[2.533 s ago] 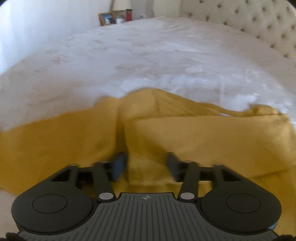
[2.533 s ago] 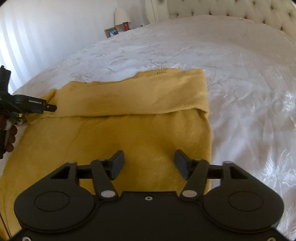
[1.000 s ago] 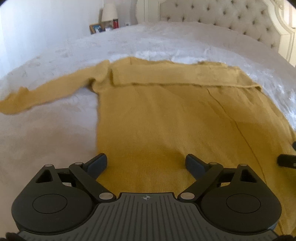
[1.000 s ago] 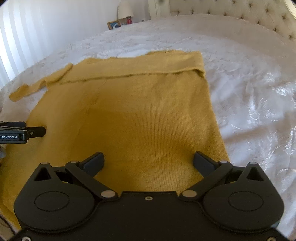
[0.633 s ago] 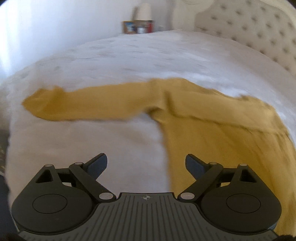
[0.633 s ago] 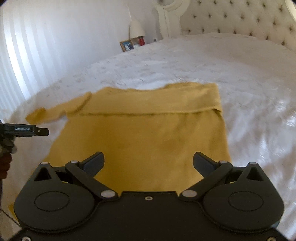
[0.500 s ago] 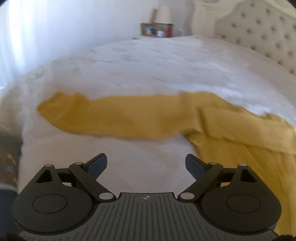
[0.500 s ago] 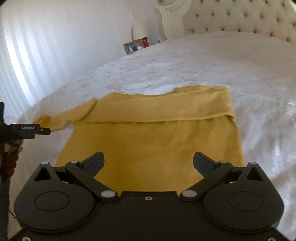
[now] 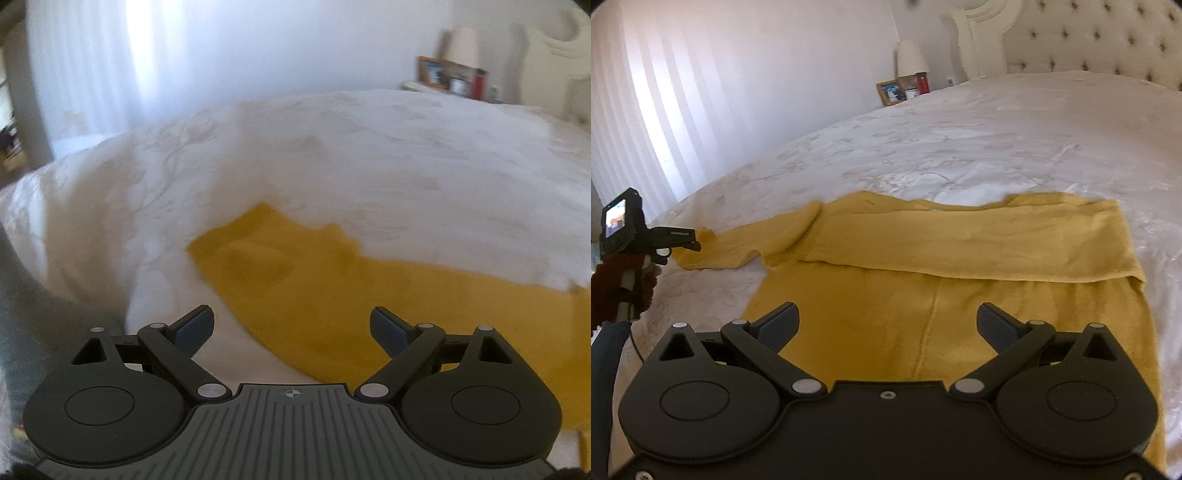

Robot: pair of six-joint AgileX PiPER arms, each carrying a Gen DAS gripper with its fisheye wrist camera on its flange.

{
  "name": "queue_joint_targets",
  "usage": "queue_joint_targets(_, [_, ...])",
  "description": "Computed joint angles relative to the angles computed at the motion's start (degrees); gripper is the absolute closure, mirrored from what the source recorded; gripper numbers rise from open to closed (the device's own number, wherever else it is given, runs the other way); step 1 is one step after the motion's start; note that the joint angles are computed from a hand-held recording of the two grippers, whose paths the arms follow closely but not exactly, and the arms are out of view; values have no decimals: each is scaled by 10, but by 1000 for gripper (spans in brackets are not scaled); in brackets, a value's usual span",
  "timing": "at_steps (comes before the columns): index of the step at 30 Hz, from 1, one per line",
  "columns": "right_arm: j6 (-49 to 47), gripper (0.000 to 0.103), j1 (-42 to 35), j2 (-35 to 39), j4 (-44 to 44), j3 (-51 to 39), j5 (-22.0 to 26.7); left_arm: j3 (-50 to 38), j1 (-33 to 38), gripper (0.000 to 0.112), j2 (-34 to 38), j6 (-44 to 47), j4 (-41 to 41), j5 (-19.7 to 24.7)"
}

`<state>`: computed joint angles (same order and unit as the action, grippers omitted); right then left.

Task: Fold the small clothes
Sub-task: 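Move the left tool to the other sleeve cuff and grasp it, then lift and fold the held sleeve across the body with the left tool, release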

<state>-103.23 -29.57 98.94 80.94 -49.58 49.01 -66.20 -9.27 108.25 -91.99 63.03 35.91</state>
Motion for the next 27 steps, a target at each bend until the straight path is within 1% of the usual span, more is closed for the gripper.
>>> queue_joint_targets(1, [1,1,3,1,1,0,-2,-8,8,20,7,15,-20,-6])
queue_joint_targets(2, [2,1,6,2,1,-1,-4,-20,21,20,18,47,-57,-19])
queue_joint_targets(3, [4,1,7,4,-1,-1,-5,-23,33,23,25,59,-71,-35])
queue_joint_targets(4, [7,1,7,6,-4,-4,-7,-16,34,32,24,49,-62,-45])
queue_joint_targets(5, [9,1,6,7,-7,-3,-8,-9,31,61,22,18,-30,-54])
queue_joint_targets(6, [10,1,3,7,-10,-3,-9,3,31,95,14,-14,7,-72])
queue_joint_targets(7, [12,1,0,8,-14,-4,-8,14,37,103,4,-25,21,-103])
queue_joint_targets(8, [13,1,-5,9,-18,-5,-6,19,40,103,-10,-25,12,-129])
queue_joint_targets(9, [13,1,-9,10,-20,-6,-5,20,35,103,-19,-38,19,-132])
queue_joint_targets(11, [14,1,-20,14,-24,-8,-2,15,4,103,-44,-49,39,-105])
queue_joint_targets(12, [16,1,-26,16,-25,-10,1,11,-12,103,-55,-48,46,-99])
queue_joint_targets(15, [21,1,-46,24,-30,-14,13,-26,-68,103,-87,8,7,-85])
queue_joint_targets(18, [22,1,-67,30,-37,-16,24,-92,-127,103,-86,57,-28,-71])
queue_joint_targets(21, [22,1,-87,34,-42,-18,34,-179,-192,103,-56,99,-60,-53])
queue_joint_targets(24, [25,1,-112,42,-49,-24,46,-280,-240,103,6,148,-117,-51])
queue_joint_targets(27, [28,1,-133,50,-53,-32,56,-393,-278,103,89,194,-178,-39])
